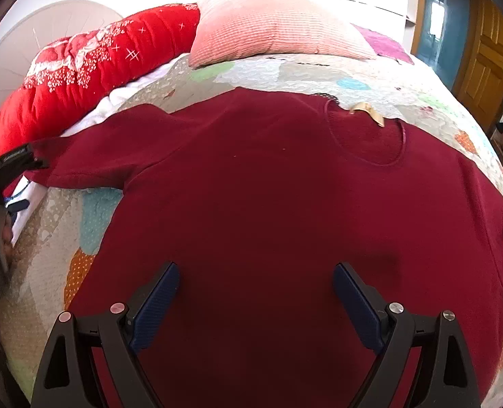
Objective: Fold small clothes
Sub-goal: 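Grasp the sleeve nearest the left gripper and fold it across the sweater body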
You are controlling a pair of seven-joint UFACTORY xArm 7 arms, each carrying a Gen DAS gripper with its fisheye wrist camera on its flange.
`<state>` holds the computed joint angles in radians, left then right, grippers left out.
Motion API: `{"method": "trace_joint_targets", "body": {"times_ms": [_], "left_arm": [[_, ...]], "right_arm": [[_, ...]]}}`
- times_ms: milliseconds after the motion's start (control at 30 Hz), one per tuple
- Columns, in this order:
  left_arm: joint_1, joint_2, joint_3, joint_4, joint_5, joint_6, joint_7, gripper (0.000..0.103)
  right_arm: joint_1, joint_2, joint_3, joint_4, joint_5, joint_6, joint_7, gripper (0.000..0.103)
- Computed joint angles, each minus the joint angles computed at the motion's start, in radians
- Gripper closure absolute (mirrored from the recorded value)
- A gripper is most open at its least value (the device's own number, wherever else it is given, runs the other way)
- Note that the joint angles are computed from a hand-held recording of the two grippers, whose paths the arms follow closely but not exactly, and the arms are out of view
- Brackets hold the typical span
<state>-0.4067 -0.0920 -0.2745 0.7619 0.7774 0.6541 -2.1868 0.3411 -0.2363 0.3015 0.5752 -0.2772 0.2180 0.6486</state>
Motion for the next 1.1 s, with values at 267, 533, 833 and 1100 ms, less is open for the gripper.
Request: {"method": "trace_joint_targets", "body": {"times_ms": [267, 533, 833, 1100], "left_arm": [[0.015, 0.025, 0.039, 0.021, 0.131, -0.068, -0.028, 0.095], [-0.094, 0.099, -0.078, 0.322, 0.442, 0.007, 0.002, 0.096], [-0.242, 0.646, -0.105, 0.844, 0.327, -0.117, 0.424, 0.095], [-0.232, 0.688, -0.141, 0.844, 0.11, -0.221, 0.69, 0.039]], "right_arm": [[0.005, 0.069, -0.006, 0.061, -0.025, -0.01, 0.006, 0.013], [-0.019, -0.008, -0.059, 0.003, 0.022, -0.023, -0.028, 0.013], [-0.133, -0.111, -0.093, -0.061, 0.062, 0.03, -0.058, 0.012], [-0.131, -0.163, -0.153, -0.11, 0.166, 0.027, -0.145, 0.012]]}}
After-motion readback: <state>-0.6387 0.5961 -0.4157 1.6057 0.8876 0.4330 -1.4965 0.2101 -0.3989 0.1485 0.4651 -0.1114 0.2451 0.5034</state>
